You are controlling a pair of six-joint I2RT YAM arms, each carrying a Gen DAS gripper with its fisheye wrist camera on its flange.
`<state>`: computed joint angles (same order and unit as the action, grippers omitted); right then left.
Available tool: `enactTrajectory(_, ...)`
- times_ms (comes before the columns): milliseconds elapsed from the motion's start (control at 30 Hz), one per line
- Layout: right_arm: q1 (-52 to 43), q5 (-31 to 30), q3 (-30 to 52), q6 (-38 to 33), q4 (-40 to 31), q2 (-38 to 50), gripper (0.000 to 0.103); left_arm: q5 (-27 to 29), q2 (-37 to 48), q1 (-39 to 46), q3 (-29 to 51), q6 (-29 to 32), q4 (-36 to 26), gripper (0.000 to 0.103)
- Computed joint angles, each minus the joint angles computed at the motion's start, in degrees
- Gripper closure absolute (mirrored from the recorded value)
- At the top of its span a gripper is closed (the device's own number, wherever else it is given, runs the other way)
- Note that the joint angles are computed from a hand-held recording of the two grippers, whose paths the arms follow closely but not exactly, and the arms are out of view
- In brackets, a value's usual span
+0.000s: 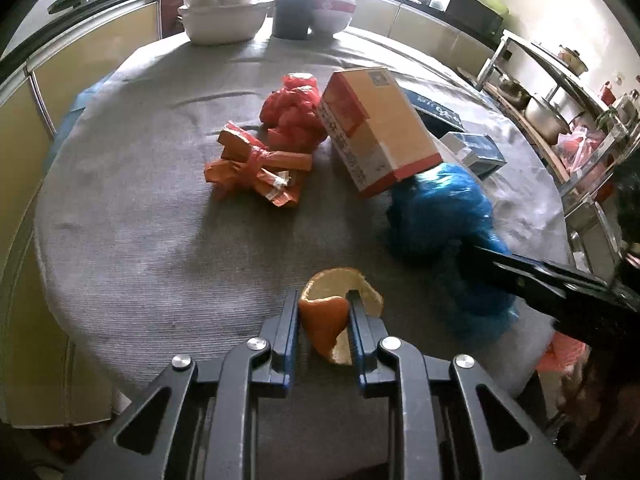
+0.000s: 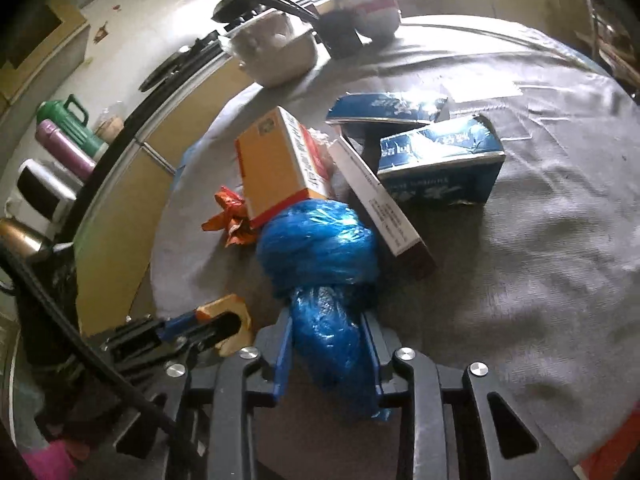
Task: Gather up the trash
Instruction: 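Grasp the orange peel with the left tool while the right tool grasps the blue bag, then carry the orange peel and blue bag to the red basket and release both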
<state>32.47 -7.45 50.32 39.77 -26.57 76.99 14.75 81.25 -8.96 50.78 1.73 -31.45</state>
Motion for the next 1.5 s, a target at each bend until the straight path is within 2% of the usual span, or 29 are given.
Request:
enactTrajectory(133,-1.2,-1.1,-4.1,0.4,0.0,-7.5,0.074,0.7,-2.3,0.8,-1.4,0.6,0.0,0.078)
enactTrajectory(167,-2.1,-2.1,-5.2,0.7,-0.1,-9.4,0.074,0.8,-3.0,1.1,-1.8,1.1,0.1,0.073)
enactTrajectory(233,-3.9,-4.1,-7.4,1.3,-0.3,-13.0,0.075,0.6,-3.8,1.4,-2.3,1.9,0.0,0.058)
enactTrajectory(267,-4.6,-4.7,-8.0,1.3,-1.0,-14.4,0.075,0.3,-4.3,1.4,-2.6,2.0,0.2,0.043)
enactTrajectory(300,-5.1,-5.1,-8.7,1.4,-1.3,-15.3,0.075,0.2,-4.9,1.5,-3.2,2.1,0.8,0.04)
enactTrajectory(367,-6.1,-6.3,-10.5,2.5,-1.4,-17.7,0.075,0.0,-4.8,1.2,-3.4,2.3,1.1,0.04)
enactTrajectory(500,-9.5,-10.4,-14.9,4.3,-1.4,-24.0,0.075,-4.9,-2.1,-1.5,-3.3,2.3,1.8,0.04)
enactTrajectory(567,-10.0,-10.3,-15.3,4.3,-2.6,-26.1,0.075,-6.2,-3.0,-2.2,-4.6,2.4,3.5,0.04)
enactTrajectory(633,-11.1,-11.3,-16.0,4.6,-3.2,-28.2,0.075,-8.6,-3.6,-3.4,-5.5,2.5,4.8,0.045)
enactTrajectory(667,-11.5,-11.6,-16.4,4.7,-3.5,-29.3,0.076,-9.6,-3.9,-4.0,-5.7,2.4,5.2,0.057)
enactTrajectory(800,-13.2,-12.2,-17.2,4.4,-4.4,-32.7,0.076,-9.1,-4.6,-4.7,-5.1,2.3,4.8,0.069)
enactTrajectory(900,-15.9,-13.4,-17.4,3.8,-6.1,-35.9,0.076,-10.2,-4.7,-7.2,-4.0,2.3,3.6,0.071)
enactTrajectory(1000,-21.5,-17.5,-18.5,2.8,-8.0,-39.6,0.076,-11.3,-5.4,-10.7,-3.0,2.2,3.0,0.071)
enactTrajectory(1167,-36.8,-29.6,-21.4,0.0,-12.0,-44.5,0.076,-11.7,-4.9,-15.9,-0.4,1.1,2.6,0.072)
enactTrajectory(1233,-41.3,-32.2,-21.9,-2.0,-13.7,-44.9,0.076,-12.5,-4.7,-18.6,0.3,0.5,2.5,0.072)
enactTrajectory(1333,-45.0,-36.6,-21.8,-6.5,-15.9,-42.4,0.074,-13.6,-4.5,-21.2,0.3,-0.3,2.9,0.072)
enactTrajectory(1400,-43.0,-36.6,-22.4,-4.3,-14.5,-42.4,0.073,-13.5,-3.6,-21.2,0.3,-1.1,2.9,0.072)
enactTrajectory(1467,-35.9,-31.6,-22.7,-1.4,-12.3,-41.5,0.059,-13.4,-2.5,-20.5,0.3,-2.1,2.7,0.072)
enactTrajectory(1500,-30.8,-26.9,-22.9,0.5,-11.5,-41.8,0.034,-13.3,-2.3,-19.9,-0.1,-2.6,2.6,0.072)
